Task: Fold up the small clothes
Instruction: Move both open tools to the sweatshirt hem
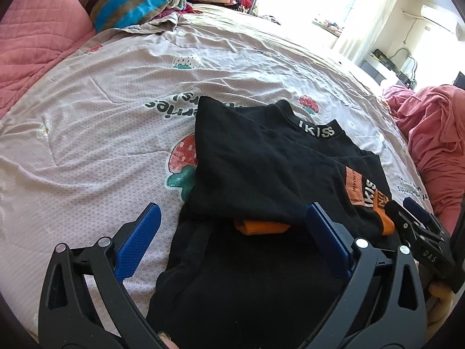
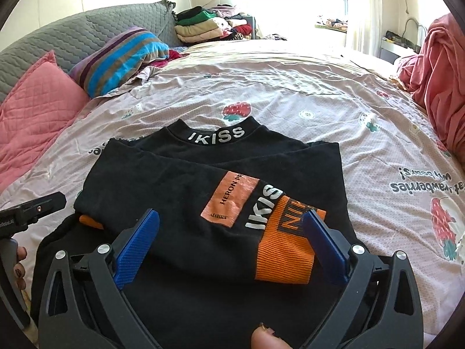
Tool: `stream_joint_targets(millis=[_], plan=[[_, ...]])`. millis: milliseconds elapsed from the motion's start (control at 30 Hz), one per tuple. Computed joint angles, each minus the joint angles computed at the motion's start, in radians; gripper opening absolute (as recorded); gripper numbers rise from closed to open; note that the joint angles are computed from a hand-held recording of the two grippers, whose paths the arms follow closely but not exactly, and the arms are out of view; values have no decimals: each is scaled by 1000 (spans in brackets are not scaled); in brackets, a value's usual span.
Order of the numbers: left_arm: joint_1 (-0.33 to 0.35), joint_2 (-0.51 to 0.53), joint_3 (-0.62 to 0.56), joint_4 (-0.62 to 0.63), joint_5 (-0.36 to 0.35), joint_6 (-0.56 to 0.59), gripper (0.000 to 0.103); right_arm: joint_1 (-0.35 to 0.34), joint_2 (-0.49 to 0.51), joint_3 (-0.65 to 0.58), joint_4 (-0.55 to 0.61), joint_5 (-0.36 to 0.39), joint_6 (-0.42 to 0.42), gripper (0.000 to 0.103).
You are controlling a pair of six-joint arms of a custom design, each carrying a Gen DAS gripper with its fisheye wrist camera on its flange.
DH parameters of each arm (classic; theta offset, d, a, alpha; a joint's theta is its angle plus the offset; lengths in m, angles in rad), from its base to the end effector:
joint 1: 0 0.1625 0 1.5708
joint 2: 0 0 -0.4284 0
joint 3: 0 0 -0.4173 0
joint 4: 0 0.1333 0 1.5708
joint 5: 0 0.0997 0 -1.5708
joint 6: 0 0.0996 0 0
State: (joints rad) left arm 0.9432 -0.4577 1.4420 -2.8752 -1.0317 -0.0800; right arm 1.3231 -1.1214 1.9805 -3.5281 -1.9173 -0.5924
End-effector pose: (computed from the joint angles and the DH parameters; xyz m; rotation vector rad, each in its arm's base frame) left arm -0.2834 -0.7047 -0.0455 0.6072 2.6022 -0.6598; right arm -0.0476 -0.5939 0.2785 0.1441 -2.1906 1.0637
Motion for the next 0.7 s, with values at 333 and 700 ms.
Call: stream_joint_targets(millis=[333,700], plan=[[-19,-36,56,-36,4,9,94,9,-26,31,-27,14,-6,98],[-36,-85,127,-57,36,-2,94,15,-74,86,-56,34,-27,98]])
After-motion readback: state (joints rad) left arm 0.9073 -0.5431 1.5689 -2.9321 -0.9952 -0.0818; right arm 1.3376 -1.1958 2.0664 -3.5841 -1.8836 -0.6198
